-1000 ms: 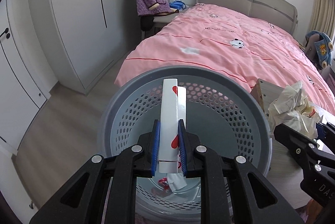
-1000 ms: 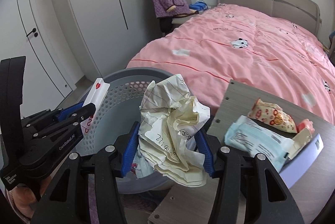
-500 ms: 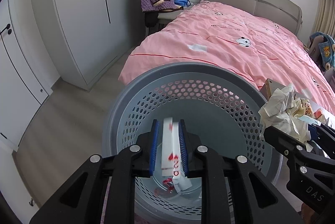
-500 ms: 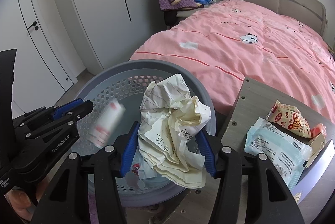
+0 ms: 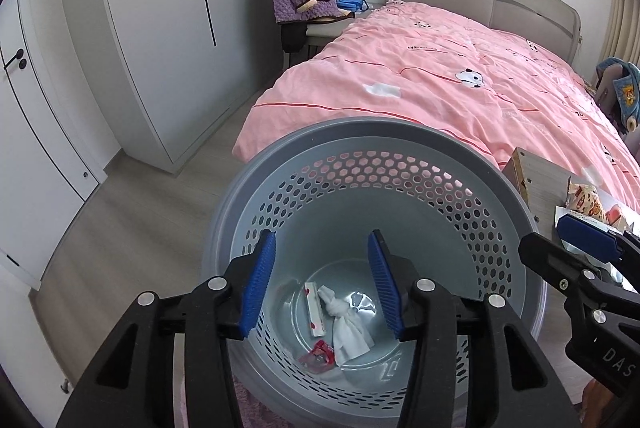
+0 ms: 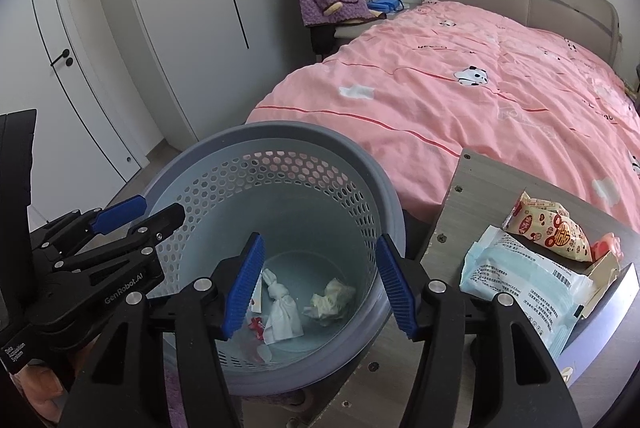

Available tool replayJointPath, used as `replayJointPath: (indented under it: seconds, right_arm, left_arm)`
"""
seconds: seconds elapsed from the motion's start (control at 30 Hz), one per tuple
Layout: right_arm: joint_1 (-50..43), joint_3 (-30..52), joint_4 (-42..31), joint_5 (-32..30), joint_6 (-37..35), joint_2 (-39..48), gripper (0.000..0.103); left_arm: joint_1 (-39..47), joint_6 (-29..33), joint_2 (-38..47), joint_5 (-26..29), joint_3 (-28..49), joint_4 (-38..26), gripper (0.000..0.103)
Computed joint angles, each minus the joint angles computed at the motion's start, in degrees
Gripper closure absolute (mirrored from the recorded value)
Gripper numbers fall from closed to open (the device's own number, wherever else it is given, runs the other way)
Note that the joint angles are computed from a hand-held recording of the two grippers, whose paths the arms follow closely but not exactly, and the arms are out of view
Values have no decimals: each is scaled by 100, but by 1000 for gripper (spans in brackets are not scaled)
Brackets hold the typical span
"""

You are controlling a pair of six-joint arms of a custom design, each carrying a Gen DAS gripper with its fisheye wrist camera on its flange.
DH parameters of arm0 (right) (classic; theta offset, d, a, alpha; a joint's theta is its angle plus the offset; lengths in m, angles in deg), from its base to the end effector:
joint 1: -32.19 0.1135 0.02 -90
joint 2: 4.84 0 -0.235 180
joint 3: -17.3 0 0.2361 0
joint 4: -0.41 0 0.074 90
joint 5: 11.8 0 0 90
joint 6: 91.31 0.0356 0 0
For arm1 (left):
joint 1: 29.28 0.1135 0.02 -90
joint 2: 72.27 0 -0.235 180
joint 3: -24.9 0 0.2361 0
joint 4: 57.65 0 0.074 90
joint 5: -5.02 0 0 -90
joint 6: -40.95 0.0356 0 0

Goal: Collect trash
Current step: 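Open both grippers to drop the card and paper into the basket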

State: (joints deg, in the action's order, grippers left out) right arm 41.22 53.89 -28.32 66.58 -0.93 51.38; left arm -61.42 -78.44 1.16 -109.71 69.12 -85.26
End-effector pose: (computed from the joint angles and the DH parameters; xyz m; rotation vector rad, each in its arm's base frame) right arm 0.1806 0.0360 0.1481 -0.2753 2.4010 0.3202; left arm 0.1919 -0.1030 0.1345 -0.1004 2.4343 0.0875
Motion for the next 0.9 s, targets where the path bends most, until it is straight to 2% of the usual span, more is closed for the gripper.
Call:
replayJointPath:
  seconds: [0.53, 0.9]
  right_arm:
    - [71, -96, -278, 127, 102, -500, 42]
    - [1, -146, -682, 247, 68, -1020, 39]
  left_arm:
    - [-200, -116, -289, -193, -12, -263, 44]
    - [-378, -215, -601, -369, -29, -578, 41]
